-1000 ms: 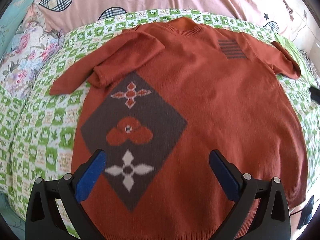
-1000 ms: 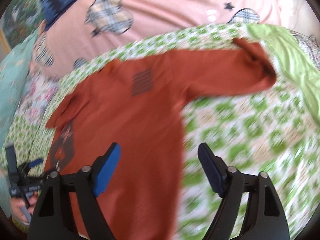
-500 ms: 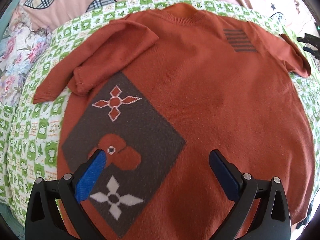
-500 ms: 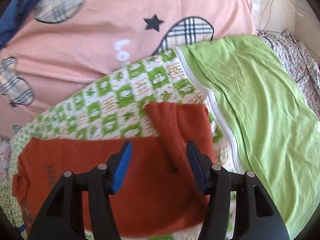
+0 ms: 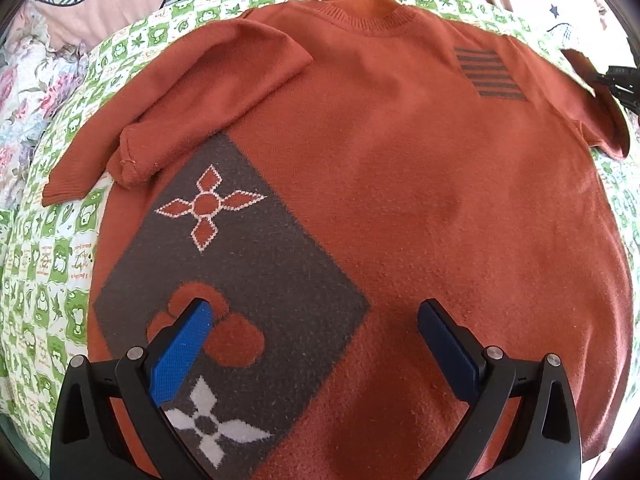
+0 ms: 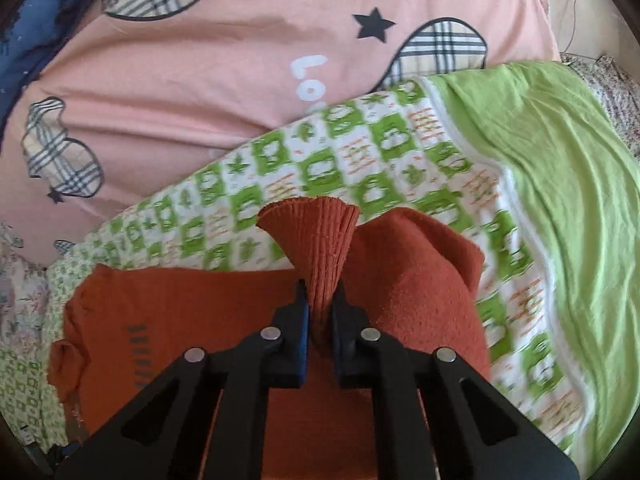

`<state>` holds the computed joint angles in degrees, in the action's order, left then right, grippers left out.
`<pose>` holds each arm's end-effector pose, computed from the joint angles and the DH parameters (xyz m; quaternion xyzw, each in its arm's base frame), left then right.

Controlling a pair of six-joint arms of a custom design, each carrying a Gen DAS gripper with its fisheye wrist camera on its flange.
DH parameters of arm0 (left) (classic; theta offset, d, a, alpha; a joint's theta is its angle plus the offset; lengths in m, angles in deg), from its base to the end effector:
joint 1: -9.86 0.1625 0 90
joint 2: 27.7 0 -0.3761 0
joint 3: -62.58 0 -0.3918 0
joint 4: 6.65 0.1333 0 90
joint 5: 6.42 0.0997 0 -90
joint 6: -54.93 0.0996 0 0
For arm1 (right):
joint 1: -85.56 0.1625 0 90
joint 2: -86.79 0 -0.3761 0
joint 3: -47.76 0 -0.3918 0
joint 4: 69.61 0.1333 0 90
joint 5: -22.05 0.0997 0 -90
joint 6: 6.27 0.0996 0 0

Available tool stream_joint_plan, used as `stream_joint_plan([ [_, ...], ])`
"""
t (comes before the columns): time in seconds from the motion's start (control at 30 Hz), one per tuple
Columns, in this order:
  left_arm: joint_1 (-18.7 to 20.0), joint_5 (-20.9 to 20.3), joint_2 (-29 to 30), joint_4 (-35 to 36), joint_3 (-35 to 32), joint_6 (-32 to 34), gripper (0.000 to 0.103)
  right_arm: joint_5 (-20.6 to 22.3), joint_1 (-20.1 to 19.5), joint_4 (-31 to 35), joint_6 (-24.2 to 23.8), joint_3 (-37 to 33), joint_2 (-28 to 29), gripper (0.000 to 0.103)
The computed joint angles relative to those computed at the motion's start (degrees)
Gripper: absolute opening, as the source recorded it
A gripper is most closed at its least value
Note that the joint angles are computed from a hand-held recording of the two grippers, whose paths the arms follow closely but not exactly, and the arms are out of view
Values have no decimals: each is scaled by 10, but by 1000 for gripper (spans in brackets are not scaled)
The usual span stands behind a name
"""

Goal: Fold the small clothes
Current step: 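Grasp the sweater sleeve cuff with the right gripper and lift it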

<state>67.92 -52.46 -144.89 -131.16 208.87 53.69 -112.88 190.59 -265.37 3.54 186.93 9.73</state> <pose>0.0255 -0.3417 0.2445 0.2282 0.8979 -0.1487 0.3458 0.1615 -0.3587 0.2006 -0.1028 -0.8635 0.4118 0.2725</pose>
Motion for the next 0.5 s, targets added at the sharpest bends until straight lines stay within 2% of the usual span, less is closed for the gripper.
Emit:
stream_joint_plan([
  [0.1,3,-8,-23,12,3,3,103,66,37,-45,47,-13,72,10],
  [0.27,9,-27,-71,64,-11,-11,103,182,71,-119,93,-89,239,10],
  [0.37,31,-61,-84,58,-27,11,103,215,93,-107,103,-171,341,10],
  [0.5,67,-107,-88,39,-47,46,103,250,101,-68,107,-268,440,10],
])
